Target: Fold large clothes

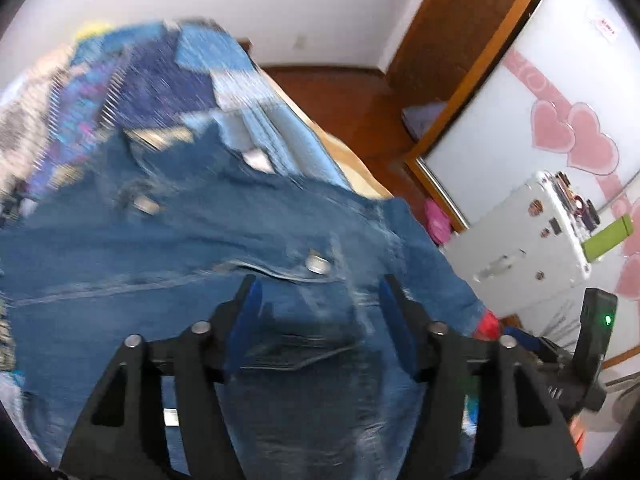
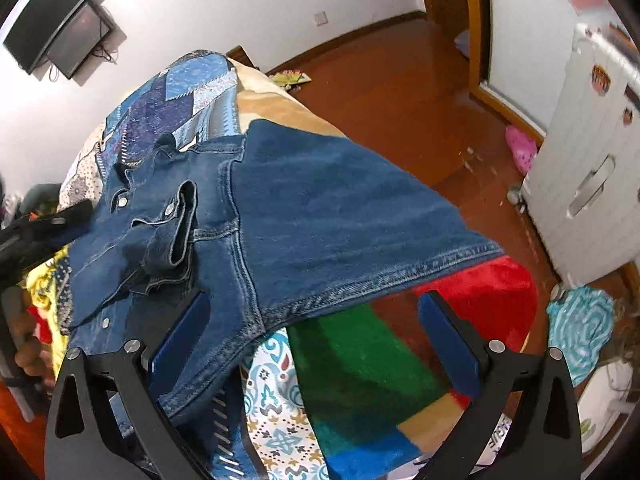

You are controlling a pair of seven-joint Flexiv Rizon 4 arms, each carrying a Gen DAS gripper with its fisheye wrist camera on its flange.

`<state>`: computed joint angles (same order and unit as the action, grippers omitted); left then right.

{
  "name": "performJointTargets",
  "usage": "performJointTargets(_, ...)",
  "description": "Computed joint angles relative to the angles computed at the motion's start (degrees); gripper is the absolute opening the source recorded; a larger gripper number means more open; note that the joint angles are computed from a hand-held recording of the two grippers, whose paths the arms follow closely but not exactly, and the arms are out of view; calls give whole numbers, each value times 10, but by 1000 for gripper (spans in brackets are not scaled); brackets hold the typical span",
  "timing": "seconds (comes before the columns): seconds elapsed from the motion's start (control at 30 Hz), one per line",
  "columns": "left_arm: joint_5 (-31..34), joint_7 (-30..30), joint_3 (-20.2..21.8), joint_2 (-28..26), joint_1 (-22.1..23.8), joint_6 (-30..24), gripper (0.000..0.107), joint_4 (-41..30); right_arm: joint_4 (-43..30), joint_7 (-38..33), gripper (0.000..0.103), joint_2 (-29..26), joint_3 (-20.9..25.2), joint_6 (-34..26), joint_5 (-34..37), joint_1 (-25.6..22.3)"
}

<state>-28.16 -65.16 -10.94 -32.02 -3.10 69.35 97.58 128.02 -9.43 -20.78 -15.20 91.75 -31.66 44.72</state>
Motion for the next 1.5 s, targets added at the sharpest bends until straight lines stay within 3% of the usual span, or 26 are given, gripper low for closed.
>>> performJointTargets(0.17,48,-3,49,44,0,67,85,59,-9,-62,103,-15,125,13,69,-111)
performJointTargets(0.37,126,-43,114,71,-1,87,88,122,-47,-136,103,-66,277,21,155,-240)
performJointTargets(0.47,112,-42,98,82,34,89,88,164,-58,-152,103,-77,280,23,179,-243)
performJointTargets(0.57,78,-37,74,89,65,94,88,192,-79,-178,103,-101,312,36,204,-276)
performJointTargets(0.7,-7,-5,15,103,120,129,88,239,-114,-188,103,-144,344,41,236,-313)
performJointTargets(0.77,-32,2,4,107,130,138,88,251,-123,-178,103,-147,321,34,248,-294)
performJointTargets(0.87,-53,7,3,112,133,145,88,261,-126,-143,94,-135,231,17,259,-213)
performJointTargets(0.97,-48,0,20,114,124,150,88,267,-114,-84,73,-118,118,-11,247,-114)
performJointTargets(1.03,-50,6,16,116,128,158,88,274,-95,-44,39,-105,55,-18,228,-61)
performJointTargets(1.1,-51,11,13,119,131,164,88,279,-80,-17,25,-90,32,-19,221,-41)
performJointTargets(1.2,-57,25,-3,122,142,177,88,290,-54,7,14,-74,-7,22,211,-11)
performJointTargets(1.27,-58,32,-8,124,145,182,88,294,-39,12,13,-57,-56,28,200,33)
performJointTargets(1.5,-98,96,-99,148,209,229,88,336,-47,-23,10,-17,-272,26,144,237)
